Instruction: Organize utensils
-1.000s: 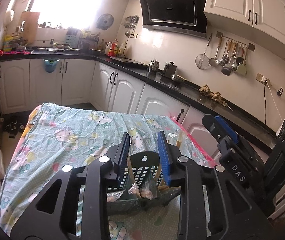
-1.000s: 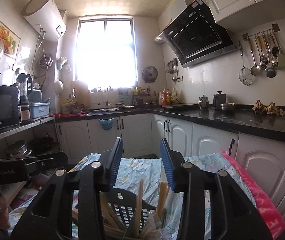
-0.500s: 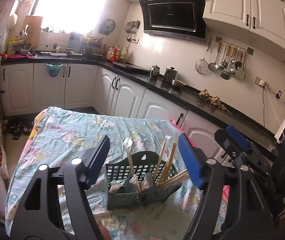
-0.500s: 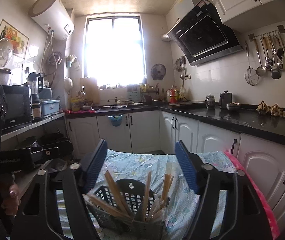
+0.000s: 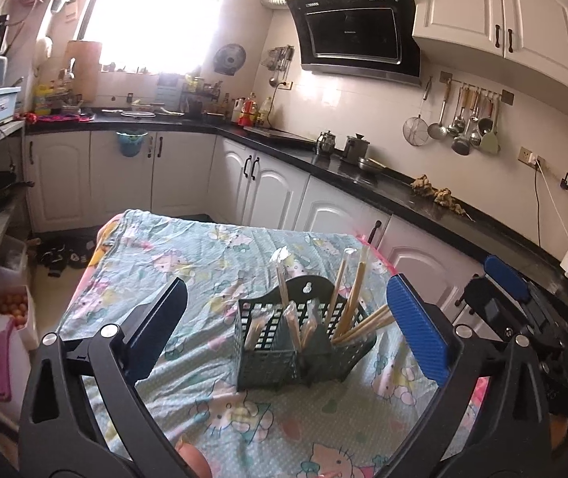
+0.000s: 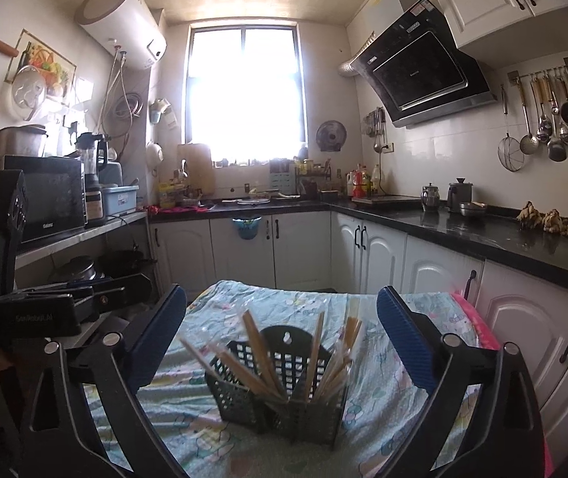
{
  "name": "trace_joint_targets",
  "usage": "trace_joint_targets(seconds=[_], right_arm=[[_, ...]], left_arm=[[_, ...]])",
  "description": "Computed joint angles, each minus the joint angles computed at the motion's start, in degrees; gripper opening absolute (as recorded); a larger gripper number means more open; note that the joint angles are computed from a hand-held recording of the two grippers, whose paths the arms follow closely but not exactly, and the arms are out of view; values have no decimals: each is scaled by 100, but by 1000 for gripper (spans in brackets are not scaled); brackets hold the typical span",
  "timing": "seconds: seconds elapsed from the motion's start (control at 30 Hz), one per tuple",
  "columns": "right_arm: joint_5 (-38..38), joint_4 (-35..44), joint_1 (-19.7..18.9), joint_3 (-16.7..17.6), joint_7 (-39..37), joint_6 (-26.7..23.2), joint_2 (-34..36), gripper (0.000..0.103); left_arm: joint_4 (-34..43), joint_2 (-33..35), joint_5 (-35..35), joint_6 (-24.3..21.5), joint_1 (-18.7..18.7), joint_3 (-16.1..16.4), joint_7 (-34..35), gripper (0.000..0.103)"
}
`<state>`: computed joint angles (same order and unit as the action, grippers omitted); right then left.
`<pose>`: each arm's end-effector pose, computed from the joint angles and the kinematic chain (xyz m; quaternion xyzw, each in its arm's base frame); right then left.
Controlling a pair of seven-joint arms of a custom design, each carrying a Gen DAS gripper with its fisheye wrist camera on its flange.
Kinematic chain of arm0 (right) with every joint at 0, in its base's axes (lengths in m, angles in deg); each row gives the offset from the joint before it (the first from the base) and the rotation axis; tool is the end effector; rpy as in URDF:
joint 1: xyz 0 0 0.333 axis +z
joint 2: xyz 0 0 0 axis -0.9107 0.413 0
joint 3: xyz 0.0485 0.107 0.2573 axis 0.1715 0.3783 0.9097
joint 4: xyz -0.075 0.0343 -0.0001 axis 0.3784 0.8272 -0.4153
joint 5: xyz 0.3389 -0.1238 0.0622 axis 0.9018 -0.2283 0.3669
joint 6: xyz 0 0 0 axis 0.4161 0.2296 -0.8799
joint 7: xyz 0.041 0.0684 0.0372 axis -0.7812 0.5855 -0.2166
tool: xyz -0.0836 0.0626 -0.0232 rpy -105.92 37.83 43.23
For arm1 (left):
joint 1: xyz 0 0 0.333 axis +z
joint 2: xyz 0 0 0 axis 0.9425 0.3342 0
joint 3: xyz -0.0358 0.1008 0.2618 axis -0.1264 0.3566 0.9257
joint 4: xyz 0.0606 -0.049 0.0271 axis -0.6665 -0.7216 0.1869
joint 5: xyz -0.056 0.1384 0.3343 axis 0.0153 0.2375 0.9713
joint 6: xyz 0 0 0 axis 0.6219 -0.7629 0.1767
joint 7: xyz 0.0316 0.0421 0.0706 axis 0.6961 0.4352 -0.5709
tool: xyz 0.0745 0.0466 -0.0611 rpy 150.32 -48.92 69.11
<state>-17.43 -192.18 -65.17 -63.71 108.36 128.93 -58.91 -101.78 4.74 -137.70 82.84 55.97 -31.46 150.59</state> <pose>0.3467 0.2617 0.6586 -0.4976 0.5825 -0.4653 0.4434 0.4773 -0.1297 0.6726 -0.4051 0.7235 -0.5405 0.1428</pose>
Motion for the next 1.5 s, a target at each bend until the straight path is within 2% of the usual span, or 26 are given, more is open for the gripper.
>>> trace_joint_targets(seconds=[0.43, 1.03, 1.37, 1.5], right_arm=[[643, -468, 407, 96, -213, -434, -316, 96], [1553, -1058, 1022, 184, -360, -1161, -457, 96], [1444, -1468, 1144, 366, 40, -1080, -611, 96], [1112, -1496, 1020, 616, 400, -1162, -631, 96]], left_arm=[[-968, -700, 346, 283, -139, 122, 28, 92], [-1962, -1158, 1053, 439, -297, 283, -360, 92], [-2662, -1551, 712, 1296, -825, 497, -5, 92], [-2932, -1697, 583, 1683, -1135, 612, 182, 92]])
